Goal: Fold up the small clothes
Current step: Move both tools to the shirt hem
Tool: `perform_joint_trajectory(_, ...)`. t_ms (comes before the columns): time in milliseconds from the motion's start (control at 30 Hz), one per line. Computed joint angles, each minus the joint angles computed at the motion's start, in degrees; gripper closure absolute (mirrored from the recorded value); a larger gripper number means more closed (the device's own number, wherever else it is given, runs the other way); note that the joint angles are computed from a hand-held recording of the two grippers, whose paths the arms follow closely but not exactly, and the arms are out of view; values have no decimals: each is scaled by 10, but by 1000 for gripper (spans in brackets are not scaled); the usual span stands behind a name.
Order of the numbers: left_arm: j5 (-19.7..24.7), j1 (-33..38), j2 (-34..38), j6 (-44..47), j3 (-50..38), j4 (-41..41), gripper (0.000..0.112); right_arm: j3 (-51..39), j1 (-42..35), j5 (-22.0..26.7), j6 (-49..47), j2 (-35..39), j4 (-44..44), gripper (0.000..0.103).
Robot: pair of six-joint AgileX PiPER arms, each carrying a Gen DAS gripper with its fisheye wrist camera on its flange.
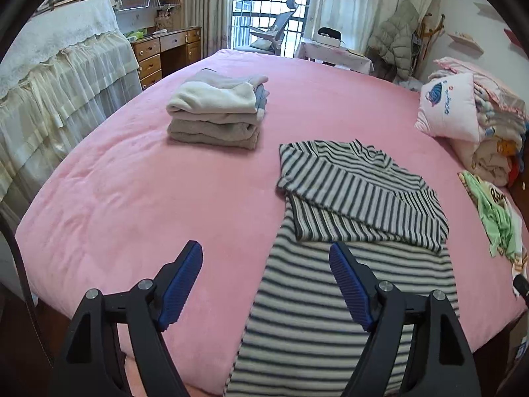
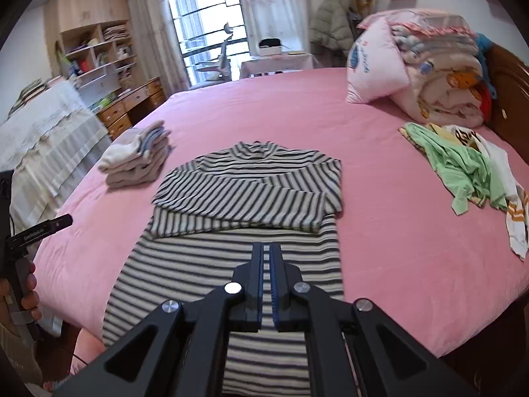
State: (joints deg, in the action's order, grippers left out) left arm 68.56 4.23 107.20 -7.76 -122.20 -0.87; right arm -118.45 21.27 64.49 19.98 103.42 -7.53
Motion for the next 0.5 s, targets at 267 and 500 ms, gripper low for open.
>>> perform_joint_trajectory(267, -63, -11, -100, 21, 167, -3, 31, 86, 56, -37, 35, -50, -50, 76)
perform_joint_trajectory(500, -110, -7, -141, 34, 288, -1, 29, 177, 85, -54, 64, -71, -79, 75)
